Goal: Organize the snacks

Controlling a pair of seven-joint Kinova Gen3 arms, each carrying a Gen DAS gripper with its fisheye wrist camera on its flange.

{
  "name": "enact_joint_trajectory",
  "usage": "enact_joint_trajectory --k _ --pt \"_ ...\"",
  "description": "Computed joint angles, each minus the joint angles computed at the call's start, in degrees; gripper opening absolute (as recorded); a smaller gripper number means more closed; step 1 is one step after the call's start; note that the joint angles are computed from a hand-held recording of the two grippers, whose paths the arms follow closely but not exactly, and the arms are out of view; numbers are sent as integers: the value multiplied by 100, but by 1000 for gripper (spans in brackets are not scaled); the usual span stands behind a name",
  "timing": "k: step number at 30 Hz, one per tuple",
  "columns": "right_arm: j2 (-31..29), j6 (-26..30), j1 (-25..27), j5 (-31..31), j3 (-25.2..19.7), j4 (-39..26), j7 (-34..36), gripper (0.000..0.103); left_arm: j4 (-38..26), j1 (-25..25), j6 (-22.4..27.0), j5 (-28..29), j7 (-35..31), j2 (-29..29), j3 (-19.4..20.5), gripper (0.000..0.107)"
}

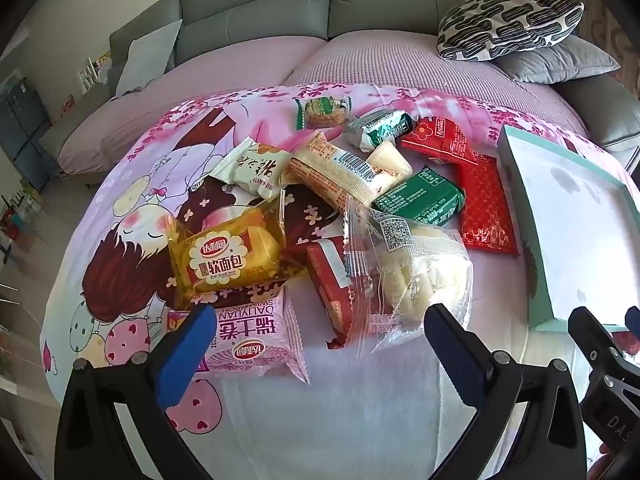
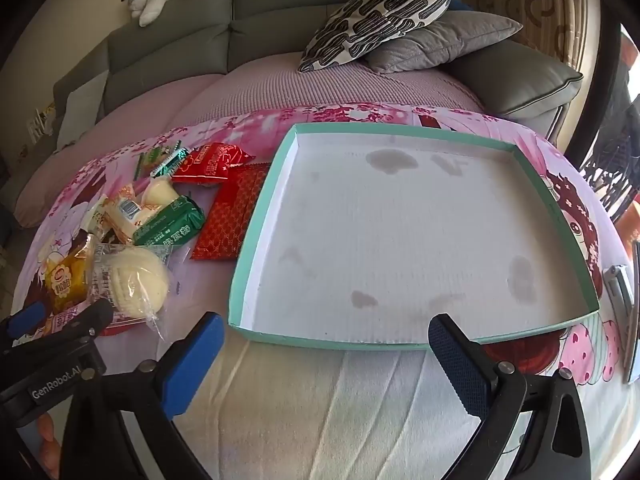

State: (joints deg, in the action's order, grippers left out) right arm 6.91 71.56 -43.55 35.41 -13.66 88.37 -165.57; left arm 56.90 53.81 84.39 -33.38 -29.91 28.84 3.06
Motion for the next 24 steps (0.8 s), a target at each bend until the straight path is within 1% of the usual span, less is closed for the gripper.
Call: enact_joint_trajectory --k 7,10,13,14,17,24 --pt "-10 -20 18 -6 1 25 2 103 -89 44 30 -13 11 79 -9 103" --pt "-3 13 -27 -27 54 -49 64 103 -204 104 98 -38 -10 161 -34 103" --pt "21 -44 17 29 3 42 45 103 -352 178 169 -56 -29 258 -67 103" --pt "13 -55 16 26 4 47 52 103 -325 202 116 -63 -18 253 -78 103" --pt "-12 -54 17 1 0 59 64 103 87 35 -162 64 -17 -47 -37 103" --pt "4 11 47 -86 15 -19 119 103 186 -27 -239 50 33 -111 43 103"
